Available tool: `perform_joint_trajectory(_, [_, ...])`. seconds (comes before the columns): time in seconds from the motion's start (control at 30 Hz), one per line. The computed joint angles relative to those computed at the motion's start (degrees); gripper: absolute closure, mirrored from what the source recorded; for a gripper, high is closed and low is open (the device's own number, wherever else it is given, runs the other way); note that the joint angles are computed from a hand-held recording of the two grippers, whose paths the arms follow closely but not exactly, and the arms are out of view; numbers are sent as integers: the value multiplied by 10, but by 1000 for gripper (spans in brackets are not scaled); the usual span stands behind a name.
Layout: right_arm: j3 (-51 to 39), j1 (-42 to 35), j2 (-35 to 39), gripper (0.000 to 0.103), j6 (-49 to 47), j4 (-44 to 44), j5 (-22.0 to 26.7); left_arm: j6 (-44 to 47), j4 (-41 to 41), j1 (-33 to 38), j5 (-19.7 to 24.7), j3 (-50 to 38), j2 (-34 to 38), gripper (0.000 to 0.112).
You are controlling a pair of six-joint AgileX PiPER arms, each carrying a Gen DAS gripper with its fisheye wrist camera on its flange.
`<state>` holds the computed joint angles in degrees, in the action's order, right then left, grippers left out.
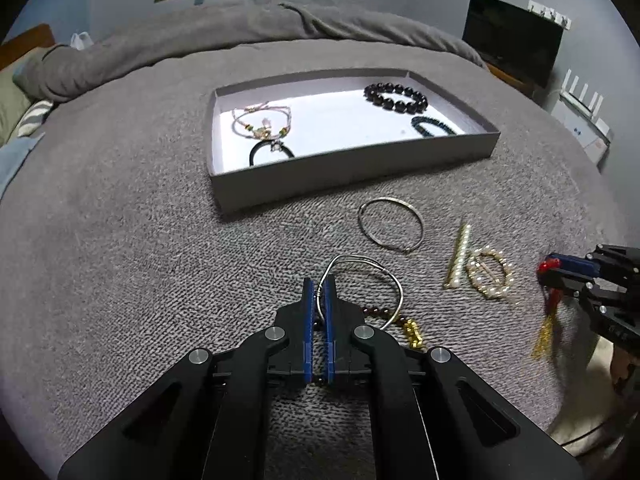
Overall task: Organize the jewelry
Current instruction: 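Grasp a silver bangle with the left tool while the right tool grasps the red-bead tassel, then carry the bangle and tassel into the tray and open both tools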
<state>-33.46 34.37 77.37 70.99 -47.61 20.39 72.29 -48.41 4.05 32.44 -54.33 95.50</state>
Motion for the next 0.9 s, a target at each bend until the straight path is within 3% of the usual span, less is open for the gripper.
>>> perform_joint_trajectory(0.2, [-8, -3, -23, 96, 22, -35, 7, 15, -22, 20, 33, -4, -24, 107])
perform_joint_trajectory(0.53, [-43, -14, -38, 96, 7, -52, 21, 24, -35, 40, 54, -12, -47, 108])
perform_joint_trajectory(0.9, [-146, -75, -19, 96, -137, 21, 7, 5, -27, 44, 73, -54, -48, 108])
